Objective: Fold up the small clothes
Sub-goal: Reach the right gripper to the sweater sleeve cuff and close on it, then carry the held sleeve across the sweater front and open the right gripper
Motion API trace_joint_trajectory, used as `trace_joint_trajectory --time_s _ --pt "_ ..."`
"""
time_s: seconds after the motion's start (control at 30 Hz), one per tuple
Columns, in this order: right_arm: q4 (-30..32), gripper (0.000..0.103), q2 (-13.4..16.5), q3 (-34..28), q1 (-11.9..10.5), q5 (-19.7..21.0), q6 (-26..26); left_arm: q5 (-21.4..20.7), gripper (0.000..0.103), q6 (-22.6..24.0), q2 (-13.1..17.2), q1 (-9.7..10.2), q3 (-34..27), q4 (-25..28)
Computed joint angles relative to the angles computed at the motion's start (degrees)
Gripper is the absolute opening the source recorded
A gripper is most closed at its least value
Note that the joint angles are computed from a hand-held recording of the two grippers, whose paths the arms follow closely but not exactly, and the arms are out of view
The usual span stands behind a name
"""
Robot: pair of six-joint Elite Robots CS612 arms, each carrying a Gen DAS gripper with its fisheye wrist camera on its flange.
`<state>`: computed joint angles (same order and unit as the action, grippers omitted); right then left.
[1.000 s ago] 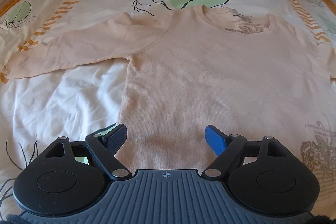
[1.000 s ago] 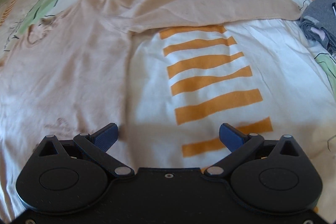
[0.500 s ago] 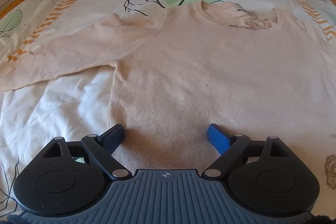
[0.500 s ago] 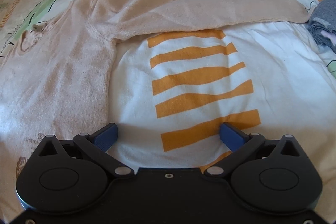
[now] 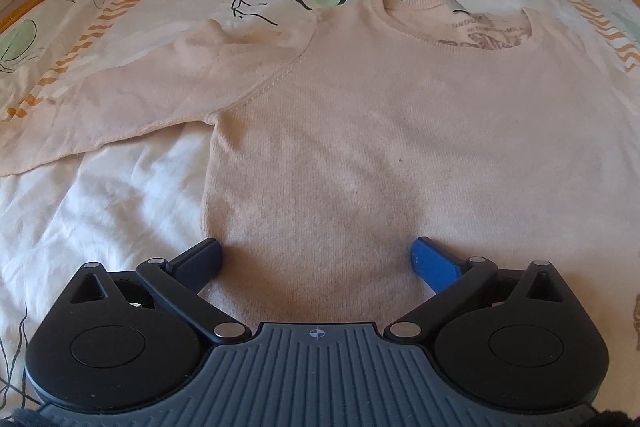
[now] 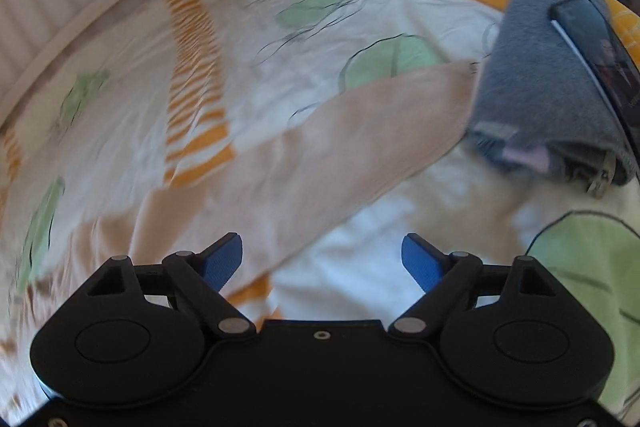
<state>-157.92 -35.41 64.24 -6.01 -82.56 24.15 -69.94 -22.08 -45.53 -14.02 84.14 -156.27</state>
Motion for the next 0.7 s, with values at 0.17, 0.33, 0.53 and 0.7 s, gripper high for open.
trace_joint_trajectory --time_s 0.17,0.33,0.53,0.7 --pt "1.36 0.084 2.88 -4.0 -1.03 0.25 4.86 -0.08 0.103 0.42 0.1 0.05 -0.07 -0.16" --pt "-1.1 0.079 4.66 -5.52 -1.46 -0.75 9.88 -0.45 0.103 0.8 0.18 0.18 -0.17 -0.33" --pt "-2.63 0.026 5.84 -7.29 -1.64 -1.06 10.2 -0.66 0.103 1.07 0.22 0.23 -0.01 -0.9" --pt "-2.05 0.016 5.16 -9.58 0.19 -5.97 1.76 -1.12 0.103 1.24 0.23 0.36 0.05 -1.3"
